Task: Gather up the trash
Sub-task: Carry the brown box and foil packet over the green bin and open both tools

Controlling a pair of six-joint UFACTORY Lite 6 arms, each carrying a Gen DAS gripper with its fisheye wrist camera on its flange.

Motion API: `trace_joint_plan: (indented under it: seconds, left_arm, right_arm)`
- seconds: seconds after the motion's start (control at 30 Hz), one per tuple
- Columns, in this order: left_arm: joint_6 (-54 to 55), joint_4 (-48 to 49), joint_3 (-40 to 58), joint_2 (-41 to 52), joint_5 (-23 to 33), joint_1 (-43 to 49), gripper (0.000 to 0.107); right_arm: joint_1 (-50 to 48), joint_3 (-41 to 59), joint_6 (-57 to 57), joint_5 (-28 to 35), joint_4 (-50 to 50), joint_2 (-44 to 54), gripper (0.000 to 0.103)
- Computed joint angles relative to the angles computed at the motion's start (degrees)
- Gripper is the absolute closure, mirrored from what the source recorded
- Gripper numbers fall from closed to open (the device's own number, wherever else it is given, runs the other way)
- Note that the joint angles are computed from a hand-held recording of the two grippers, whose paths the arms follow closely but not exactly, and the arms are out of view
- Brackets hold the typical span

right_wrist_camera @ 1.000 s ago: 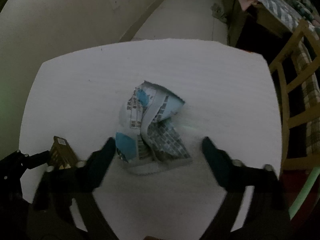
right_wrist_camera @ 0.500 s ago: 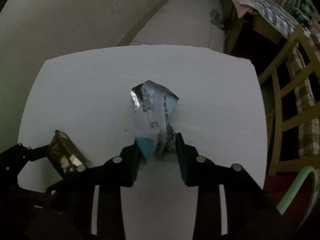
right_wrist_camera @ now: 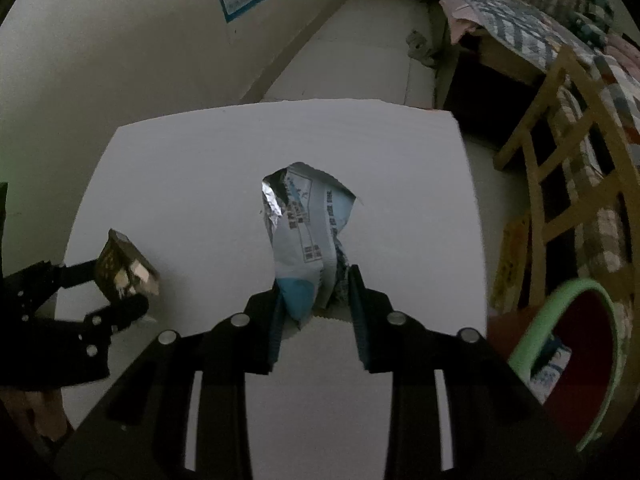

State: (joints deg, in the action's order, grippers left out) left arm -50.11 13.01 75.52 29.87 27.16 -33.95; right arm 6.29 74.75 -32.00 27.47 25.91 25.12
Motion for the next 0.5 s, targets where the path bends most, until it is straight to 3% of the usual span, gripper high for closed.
trace_joint_plan:
  seconds: [0.5]
  left_arm:
    - [-12.89,8.35,1.51,-8.78,9.66,-12.77,0.031]
  right_arm:
    - [-12.74,-21.89,-11.53,6.32,7.32,-27.91,0.074]
